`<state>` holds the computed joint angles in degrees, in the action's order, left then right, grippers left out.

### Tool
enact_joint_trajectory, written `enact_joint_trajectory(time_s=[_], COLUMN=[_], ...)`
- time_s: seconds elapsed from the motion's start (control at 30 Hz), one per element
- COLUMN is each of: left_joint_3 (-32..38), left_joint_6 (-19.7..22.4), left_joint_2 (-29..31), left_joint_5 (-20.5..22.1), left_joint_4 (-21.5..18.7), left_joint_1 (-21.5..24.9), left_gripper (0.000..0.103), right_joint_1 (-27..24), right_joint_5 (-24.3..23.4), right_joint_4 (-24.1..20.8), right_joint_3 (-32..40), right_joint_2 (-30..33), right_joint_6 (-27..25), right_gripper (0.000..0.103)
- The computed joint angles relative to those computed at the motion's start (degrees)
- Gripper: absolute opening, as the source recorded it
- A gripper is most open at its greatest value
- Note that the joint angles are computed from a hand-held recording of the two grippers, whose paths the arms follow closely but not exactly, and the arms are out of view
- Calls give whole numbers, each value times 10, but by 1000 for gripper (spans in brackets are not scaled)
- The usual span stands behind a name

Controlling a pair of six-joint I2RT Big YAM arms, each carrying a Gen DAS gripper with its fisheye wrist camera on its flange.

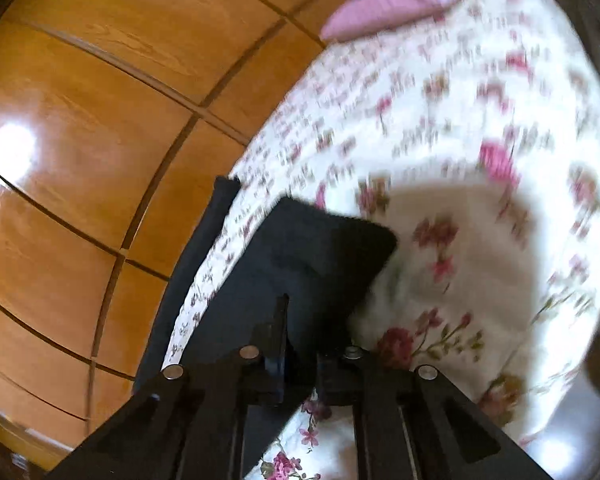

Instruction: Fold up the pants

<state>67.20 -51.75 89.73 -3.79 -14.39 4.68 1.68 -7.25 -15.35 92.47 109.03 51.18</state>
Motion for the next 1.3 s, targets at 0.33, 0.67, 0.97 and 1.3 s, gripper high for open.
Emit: enact_joint_trajectory(time_s=[0.33,0.67,0.97,1.3], left_joint_3=[-72,-61,162,433], left_joint_6=[-24,-35,102,183], left_joint_2=[-57,-119,59,289], left_joint_5=[4,-249,-123,-14], left_joint_4=[-13,-94,-79,-208], left_joint_1=[-3,-40,-74,-92], left_gripper=[7,31,51,56], right_joint_1=[3,25,46,44], right_joint_5=[48,255,106,-68], right_joint_4=[-59,-79,-100,-263], right_joint_3=[11,7,103,397], right_joint_2=[4,-46,14,210], right_joint_6=[-46,-76,-158,-119], right_gripper=[9,54,54,54])
